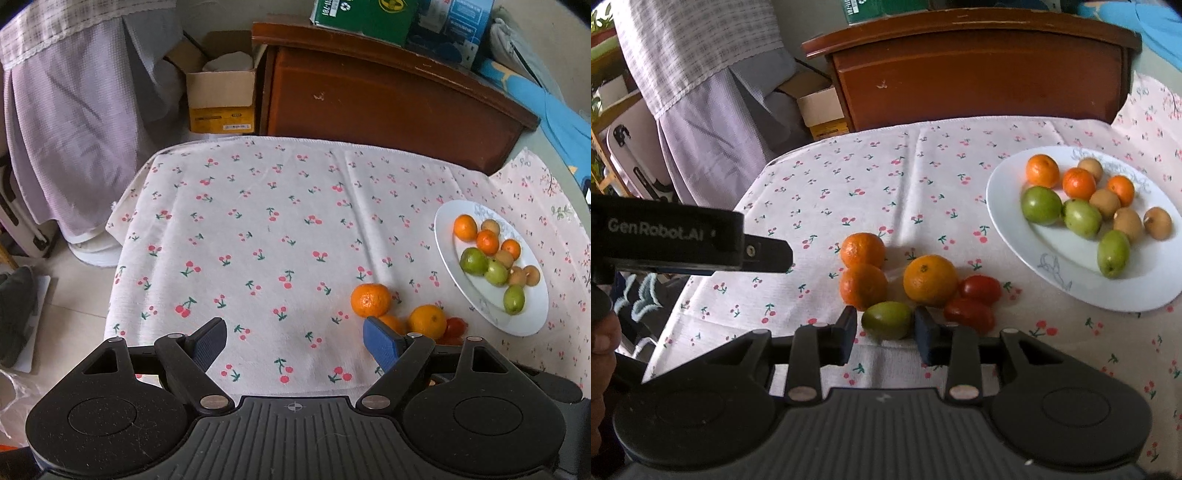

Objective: Organize fruits
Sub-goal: 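Close the left tool on a mandarin while the right tool grasps a green lime, then carry the mandarin and lime over the plate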

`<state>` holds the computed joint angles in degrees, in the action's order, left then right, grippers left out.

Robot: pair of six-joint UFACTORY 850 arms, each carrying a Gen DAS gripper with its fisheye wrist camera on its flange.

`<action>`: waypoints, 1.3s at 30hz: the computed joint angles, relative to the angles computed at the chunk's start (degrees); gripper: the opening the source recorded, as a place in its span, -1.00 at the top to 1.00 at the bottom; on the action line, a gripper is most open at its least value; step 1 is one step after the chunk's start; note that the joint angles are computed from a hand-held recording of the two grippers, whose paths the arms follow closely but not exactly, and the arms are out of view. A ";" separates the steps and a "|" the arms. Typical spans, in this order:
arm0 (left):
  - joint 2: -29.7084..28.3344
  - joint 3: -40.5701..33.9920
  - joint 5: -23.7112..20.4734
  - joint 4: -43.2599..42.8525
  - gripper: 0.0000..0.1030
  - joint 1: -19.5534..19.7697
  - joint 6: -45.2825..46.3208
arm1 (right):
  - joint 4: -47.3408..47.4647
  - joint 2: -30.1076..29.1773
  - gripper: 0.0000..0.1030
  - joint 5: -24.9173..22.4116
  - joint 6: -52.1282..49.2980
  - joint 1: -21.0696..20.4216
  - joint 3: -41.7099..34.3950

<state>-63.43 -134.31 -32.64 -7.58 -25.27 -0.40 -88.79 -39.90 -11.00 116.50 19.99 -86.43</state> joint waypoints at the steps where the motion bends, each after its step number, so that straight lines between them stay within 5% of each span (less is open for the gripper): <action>1: -0.08 -0.09 -0.08 0.05 -0.59 -0.03 0.05 | -0.75 0.13 0.41 0.15 0.74 -0.07 0.21; 9: -1.04 -1.13 -1.04 -1.04 -0.59 -0.38 1.94 | 0.00 2.73 0.41 1.74 1.27 -0.25 3.21; 13: -2.09 -2.12 -2.18 -3.36 -0.56 -1.02 5.33 | 8.53 4.52 0.41 1.38 -6.08 -0.13 5.33; 19: -2.98 -2.38 -0.65 -3.76 -0.54 -2.13 7.07 | 4.36 6.79 0.41 1.59 0.06 -0.50 8.67; 34: -4.70 -3.10 2.93 -6.88 0.17 -3.11 12.19 | -3.66 8.27 0.41 2.65 11.28 -1.40 10.98; 36: -4.51 -2.71 2.86 -9.54 0.48 -2.94 15.25 | -3.49 8.27 0.41 2.64 11.24 -1.39 10.98; 39: -3.71 -1.49 3.03 -11.93 0.48 -2.79 17.03 | -4.66 8.35 0.41 2.92 13.13 -1.51 11.10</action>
